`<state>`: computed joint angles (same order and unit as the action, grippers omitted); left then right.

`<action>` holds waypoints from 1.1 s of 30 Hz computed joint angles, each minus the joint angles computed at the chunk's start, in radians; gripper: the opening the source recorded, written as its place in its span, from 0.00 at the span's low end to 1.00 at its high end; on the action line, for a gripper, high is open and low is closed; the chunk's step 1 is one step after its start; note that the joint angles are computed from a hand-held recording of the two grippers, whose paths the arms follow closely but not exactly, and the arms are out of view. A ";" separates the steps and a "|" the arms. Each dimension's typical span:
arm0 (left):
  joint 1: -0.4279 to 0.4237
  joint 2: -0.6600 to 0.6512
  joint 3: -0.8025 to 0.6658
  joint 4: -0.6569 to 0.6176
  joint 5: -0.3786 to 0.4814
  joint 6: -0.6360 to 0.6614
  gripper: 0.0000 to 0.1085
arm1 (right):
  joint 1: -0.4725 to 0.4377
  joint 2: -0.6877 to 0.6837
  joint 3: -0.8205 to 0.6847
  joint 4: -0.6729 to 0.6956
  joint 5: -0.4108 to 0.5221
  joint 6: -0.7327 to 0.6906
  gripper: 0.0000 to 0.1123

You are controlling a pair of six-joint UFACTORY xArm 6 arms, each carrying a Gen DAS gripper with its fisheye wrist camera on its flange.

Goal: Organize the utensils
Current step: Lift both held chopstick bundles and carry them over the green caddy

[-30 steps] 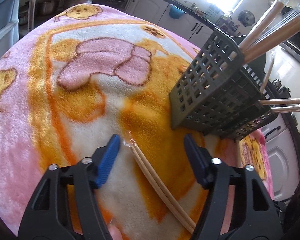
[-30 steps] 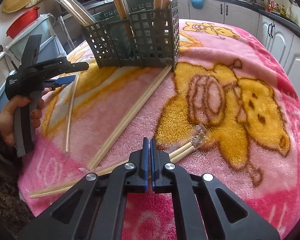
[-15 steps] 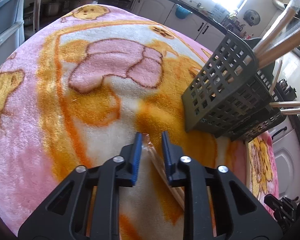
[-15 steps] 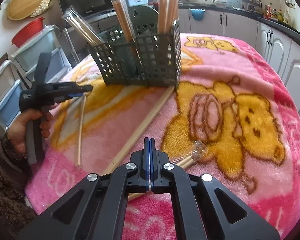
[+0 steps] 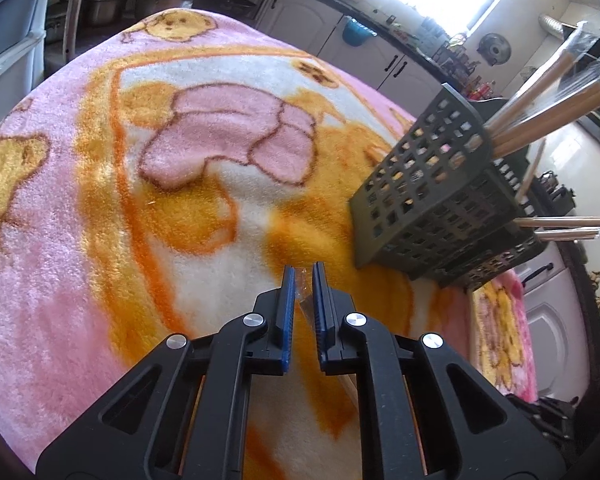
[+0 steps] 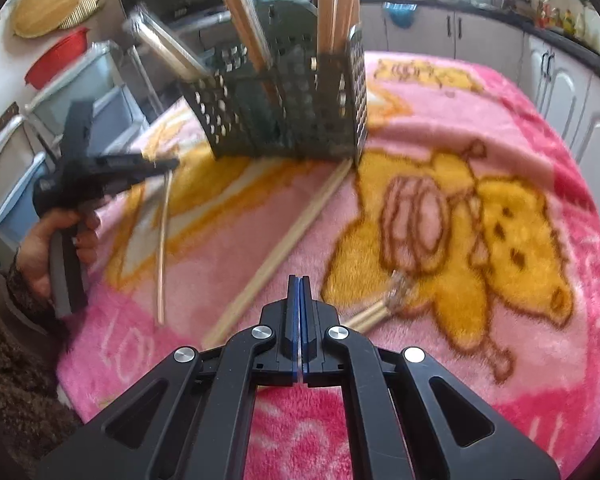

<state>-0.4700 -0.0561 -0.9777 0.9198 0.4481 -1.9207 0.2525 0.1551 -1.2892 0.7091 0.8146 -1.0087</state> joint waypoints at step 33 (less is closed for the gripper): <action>-0.124 -0.067 -0.185 0.263 0.050 -0.010 0.04 | 0.004 -0.082 0.019 0.209 0.003 -0.161 0.05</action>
